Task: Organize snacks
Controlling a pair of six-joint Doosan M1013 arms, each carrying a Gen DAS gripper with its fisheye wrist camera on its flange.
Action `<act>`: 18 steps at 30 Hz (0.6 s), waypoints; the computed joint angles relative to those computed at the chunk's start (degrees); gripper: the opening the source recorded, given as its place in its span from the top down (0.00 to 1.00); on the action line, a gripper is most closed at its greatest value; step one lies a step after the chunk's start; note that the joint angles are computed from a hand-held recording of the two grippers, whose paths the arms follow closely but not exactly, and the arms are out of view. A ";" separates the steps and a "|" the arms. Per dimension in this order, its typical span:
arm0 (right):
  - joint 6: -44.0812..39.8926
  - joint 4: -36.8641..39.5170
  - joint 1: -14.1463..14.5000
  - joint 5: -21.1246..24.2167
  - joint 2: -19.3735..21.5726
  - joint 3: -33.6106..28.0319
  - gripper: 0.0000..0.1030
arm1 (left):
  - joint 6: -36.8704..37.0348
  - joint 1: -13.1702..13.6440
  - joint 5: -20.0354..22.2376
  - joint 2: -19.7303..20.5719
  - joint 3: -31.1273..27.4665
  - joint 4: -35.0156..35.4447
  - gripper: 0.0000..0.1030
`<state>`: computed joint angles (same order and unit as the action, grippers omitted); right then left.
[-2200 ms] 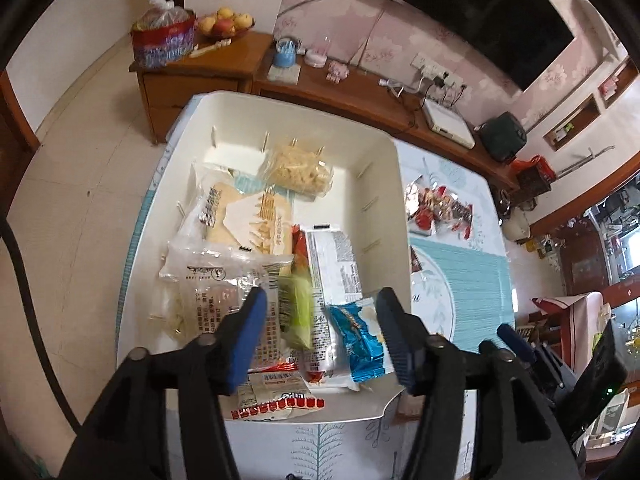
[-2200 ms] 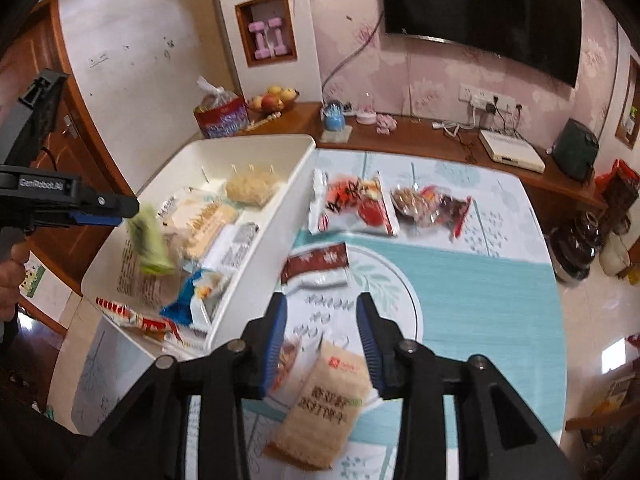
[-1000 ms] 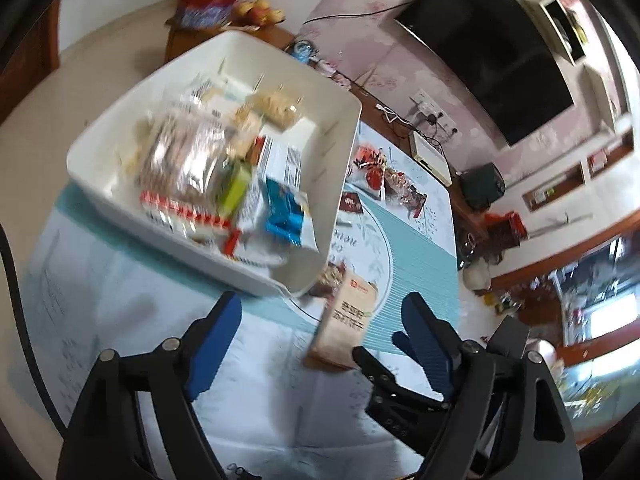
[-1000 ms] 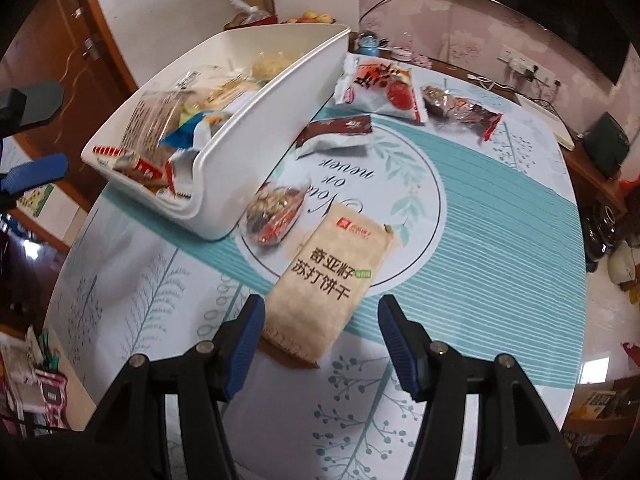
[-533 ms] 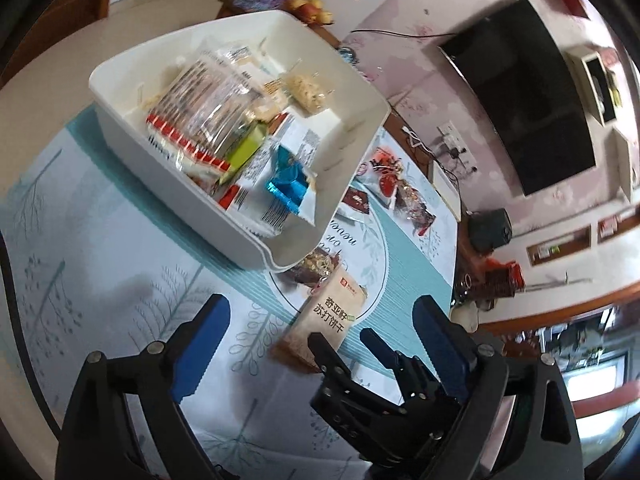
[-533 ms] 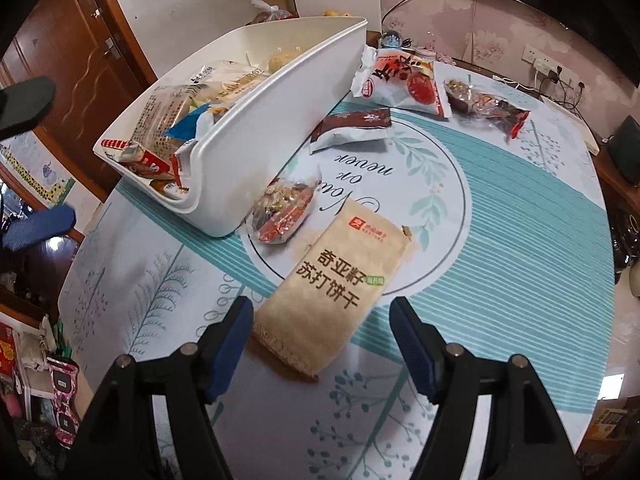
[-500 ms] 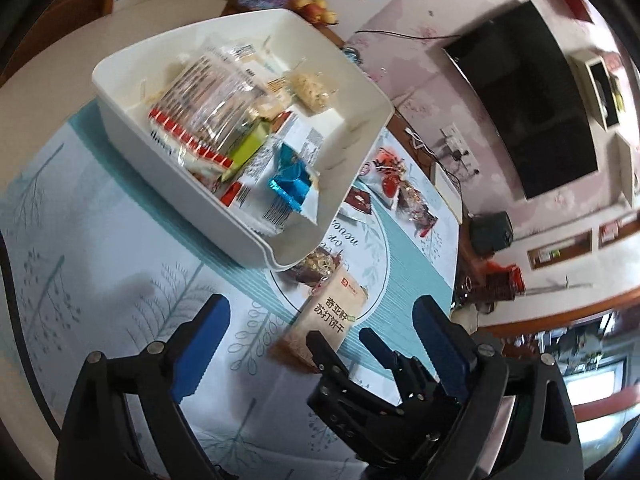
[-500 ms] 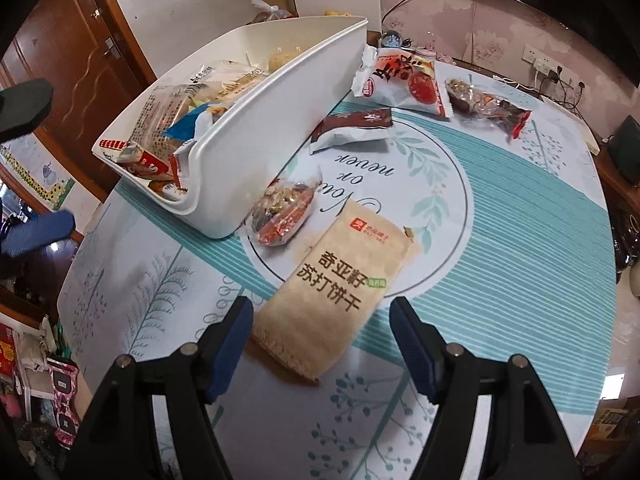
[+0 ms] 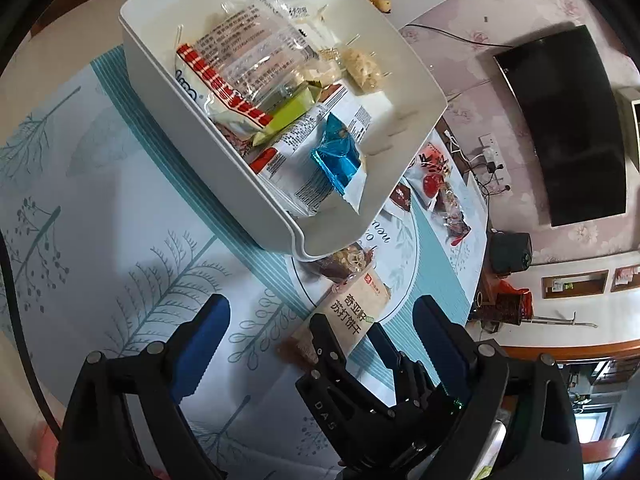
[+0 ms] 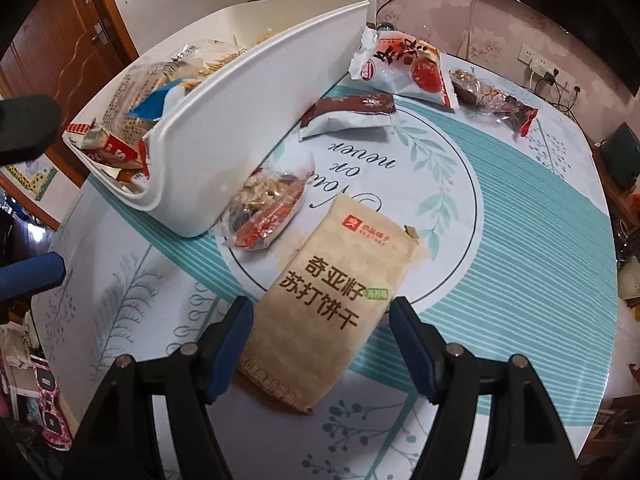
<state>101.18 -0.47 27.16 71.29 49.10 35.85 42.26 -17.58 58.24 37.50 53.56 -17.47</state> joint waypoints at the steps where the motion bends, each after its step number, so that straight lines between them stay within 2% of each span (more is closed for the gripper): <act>1: -0.16 -0.06 0.01 -0.01 0.09 -0.14 0.31 | 0.03 0.03 0.09 0.20 -0.26 -0.24 0.10; 9: -1.36 -0.11 0.14 3.15 2.62 -4.44 0.30 | 0.32 0.14 1.36 1.56 -2.22 -1.20 0.10; 18: -3.04 0.49 -0.01 2.62 2.33 -3.91 0.34 | -0.09 0.13 2.05 3.12 -3.79 -2.75 0.10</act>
